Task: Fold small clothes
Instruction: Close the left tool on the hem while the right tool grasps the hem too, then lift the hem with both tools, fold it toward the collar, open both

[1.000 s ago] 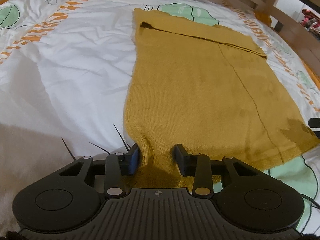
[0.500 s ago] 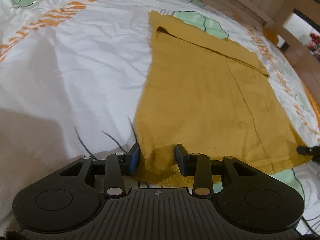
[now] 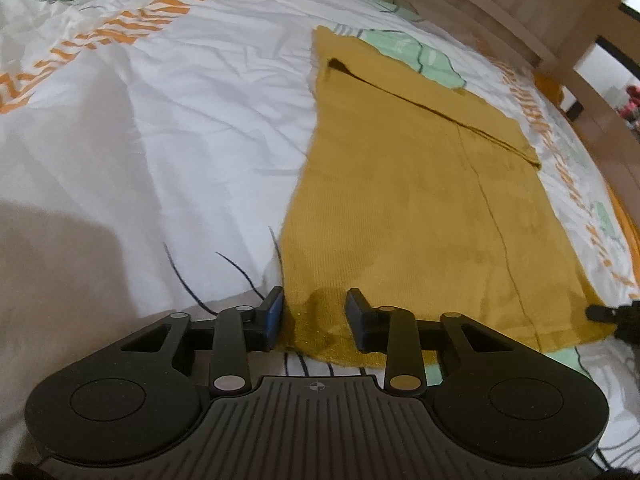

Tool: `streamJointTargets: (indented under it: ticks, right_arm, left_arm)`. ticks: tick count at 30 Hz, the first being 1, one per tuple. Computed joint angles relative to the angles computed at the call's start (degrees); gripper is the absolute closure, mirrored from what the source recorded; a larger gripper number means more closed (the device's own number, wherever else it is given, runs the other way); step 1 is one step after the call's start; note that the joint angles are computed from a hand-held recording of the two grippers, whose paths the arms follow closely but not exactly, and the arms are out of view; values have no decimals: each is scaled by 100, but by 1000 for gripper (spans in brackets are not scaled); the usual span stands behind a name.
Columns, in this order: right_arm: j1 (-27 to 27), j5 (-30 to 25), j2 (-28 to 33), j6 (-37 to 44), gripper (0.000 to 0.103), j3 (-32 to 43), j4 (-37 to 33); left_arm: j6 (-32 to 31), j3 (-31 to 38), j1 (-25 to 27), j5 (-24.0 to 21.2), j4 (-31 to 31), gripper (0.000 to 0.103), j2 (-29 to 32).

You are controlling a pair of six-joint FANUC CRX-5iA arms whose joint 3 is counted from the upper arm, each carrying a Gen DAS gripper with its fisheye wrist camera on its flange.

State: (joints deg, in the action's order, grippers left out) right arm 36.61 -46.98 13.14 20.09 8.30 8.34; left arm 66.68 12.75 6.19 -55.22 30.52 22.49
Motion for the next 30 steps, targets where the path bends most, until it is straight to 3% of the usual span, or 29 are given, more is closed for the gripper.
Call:
streamJointTargets:
  ticks: [3, 8, 11, 16, 20, 30]
  right_arm:
    - [2, 34, -10, -35, 67, -24, 6]
    - [31, -51, 25, 64, 67, 22, 67]
    - [101, -115, 48, -14, 81, 18, 299]
    - [164, 649, -252, -471, 85, -539, 936]
    - [117, 1245, -375, -767, 85, -782, 1258]
    - [-321, 2428, -268, -1478, 85, -881, 1830]
  left_arm:
    - [104, -91, 42, 72, 126, 77, -18]
    - [47, -30, 29, -13, 115, 97, 40]
    - [-127, -107, 30, 56, 228, 97, 1]
    - [-310, -380, 135, 242, 981, 97, -75]
    - [-417, -313, 125, 402, 1194, 97, -82]
    - [-215, 535, 49, 587, 1674, 97, 429]
